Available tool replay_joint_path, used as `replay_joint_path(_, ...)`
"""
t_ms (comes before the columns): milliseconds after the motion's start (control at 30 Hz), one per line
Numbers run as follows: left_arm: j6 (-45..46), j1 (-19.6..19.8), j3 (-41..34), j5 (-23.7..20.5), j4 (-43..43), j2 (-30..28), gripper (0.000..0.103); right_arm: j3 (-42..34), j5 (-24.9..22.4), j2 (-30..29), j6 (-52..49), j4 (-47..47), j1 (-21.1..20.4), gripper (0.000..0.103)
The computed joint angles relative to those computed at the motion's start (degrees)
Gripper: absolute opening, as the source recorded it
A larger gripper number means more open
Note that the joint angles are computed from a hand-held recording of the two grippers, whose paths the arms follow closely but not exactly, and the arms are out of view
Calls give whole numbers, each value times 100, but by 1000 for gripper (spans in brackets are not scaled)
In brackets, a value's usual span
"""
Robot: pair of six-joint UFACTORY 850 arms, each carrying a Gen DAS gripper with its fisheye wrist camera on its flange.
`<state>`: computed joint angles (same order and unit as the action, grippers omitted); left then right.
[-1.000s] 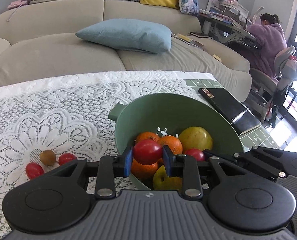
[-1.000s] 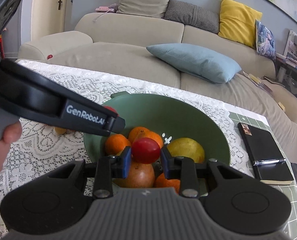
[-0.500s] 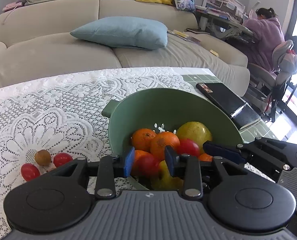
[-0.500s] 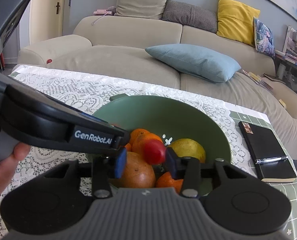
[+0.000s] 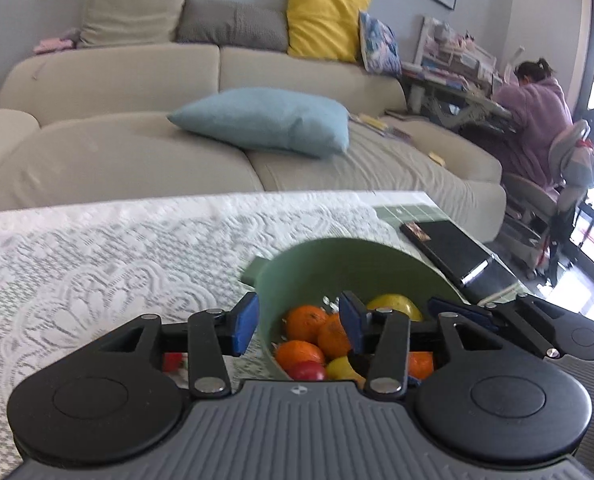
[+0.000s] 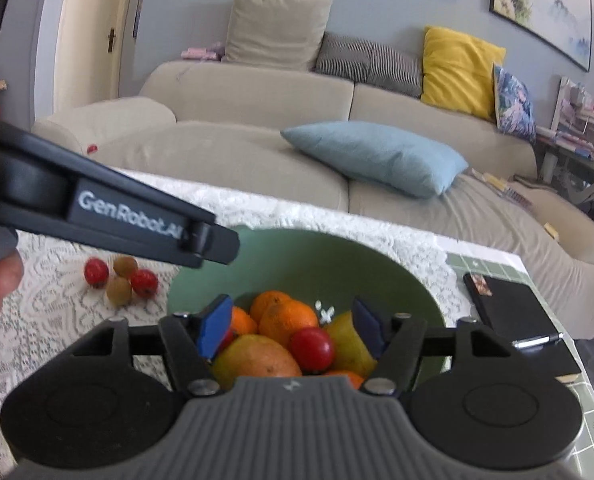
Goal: Organize fruits
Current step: 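Move both grippers back to the remaining tomatoes and brown fruits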
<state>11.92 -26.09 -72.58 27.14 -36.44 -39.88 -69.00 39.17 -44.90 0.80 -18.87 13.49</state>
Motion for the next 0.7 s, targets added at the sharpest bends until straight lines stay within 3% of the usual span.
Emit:
replay_joint_path(233, 422, 6, 447, 247, -586, 311, 54, 245, 598, 88, 107, -266, 112, 73)
replay_joint_path(300, 482, 25, 585, 289, -730, 394, 54, 243, 594, 86, 225, -438, 144, 77)
replay_joint_path(700, -10, 346, 1341, 490, -578, 777, 54, 114, 497, 31, 1509, -1511, 330, 77)
